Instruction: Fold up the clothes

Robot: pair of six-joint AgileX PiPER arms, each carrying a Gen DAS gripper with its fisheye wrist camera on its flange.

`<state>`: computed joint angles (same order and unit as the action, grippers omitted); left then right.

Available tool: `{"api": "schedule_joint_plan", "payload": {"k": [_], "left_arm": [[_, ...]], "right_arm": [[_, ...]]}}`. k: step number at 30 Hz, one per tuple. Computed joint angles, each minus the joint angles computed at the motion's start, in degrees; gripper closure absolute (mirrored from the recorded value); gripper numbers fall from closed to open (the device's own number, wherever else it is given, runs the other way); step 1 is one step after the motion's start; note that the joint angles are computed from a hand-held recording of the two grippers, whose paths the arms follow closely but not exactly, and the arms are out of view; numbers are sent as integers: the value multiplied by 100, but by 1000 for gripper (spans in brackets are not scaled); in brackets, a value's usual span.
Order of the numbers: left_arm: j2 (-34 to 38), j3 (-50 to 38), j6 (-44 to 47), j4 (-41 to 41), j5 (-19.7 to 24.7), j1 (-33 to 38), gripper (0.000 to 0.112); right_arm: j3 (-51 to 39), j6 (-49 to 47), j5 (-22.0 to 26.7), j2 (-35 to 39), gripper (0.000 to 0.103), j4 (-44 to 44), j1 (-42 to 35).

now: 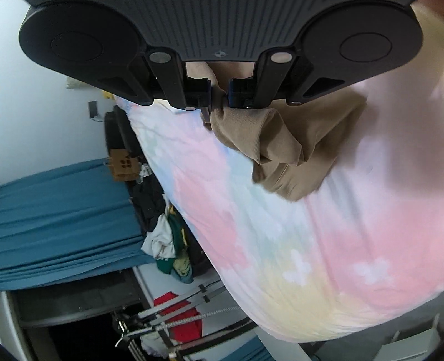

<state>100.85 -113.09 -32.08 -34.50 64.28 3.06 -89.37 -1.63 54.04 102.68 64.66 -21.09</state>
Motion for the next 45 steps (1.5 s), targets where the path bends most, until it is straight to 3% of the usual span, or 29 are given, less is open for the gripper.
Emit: {"api": "schedule_joint_plan", "payload": {"k": [3,7,9,14,18,19,20,21,22,23,26,29,34,39,45], "left_arm": [[1081,-1036,-103,20,97,-39,101],[2045,-1513,133,-301,-207,12,100],[2320,-1509,340,-380,-334,20,100],[2893,-2229,425,-66,-121,-63,99],[2617,-1954,807,385,-350,-217,91],[2461,-1753,958,531,-494,-275,88],[2253,-1462,1151,661,-695,-333,77],[2031,-1175,1321,802,-894,-404,71],[1826,-920,1472,958,-1081,-487,59],[1636,-686,1620,1120,-1260,-572,48],[1259,-171,2022,1575,-1614,-847,40],[1026,158,2300,2066,-1837,-1118,40],[1434,-268,1966,3122,-1590,-1478,41],[1736,-535,2105,3221,-1464,-1521,41],[1565,-267,2119,3556,-1561,-1692,41]], "right_arm": [[-1041,661,-153,867,87,-494,255],[-2163,1183,-144,1971,87,-794,390],[-2519,1251,-131,2415,87,-783,390],[-3006,1123,15,3045,86,-742,374],[-2903,564,65,2993,83,-550,357],[-2893,390,88,2965,77,-541,357],[-2785,104,61,2891,72,-426,350],[-2679,-183,36,2817,60,-309,344],[-2537,-505,-23,2710,47,-176,348],[-2357,-935,-120,2547,43,-55,372],[-1847,-2192,-470,2037,31,195,477],[-1642,-2953,-802,1739,30,68,647],[-1906,-2952,-1512,1817,31,-1411,1110],[-2828,-2381,-1346,2532,31,-2291,1313],[-2460,-2638,-1541,2316,32,-2395,1401]]}}
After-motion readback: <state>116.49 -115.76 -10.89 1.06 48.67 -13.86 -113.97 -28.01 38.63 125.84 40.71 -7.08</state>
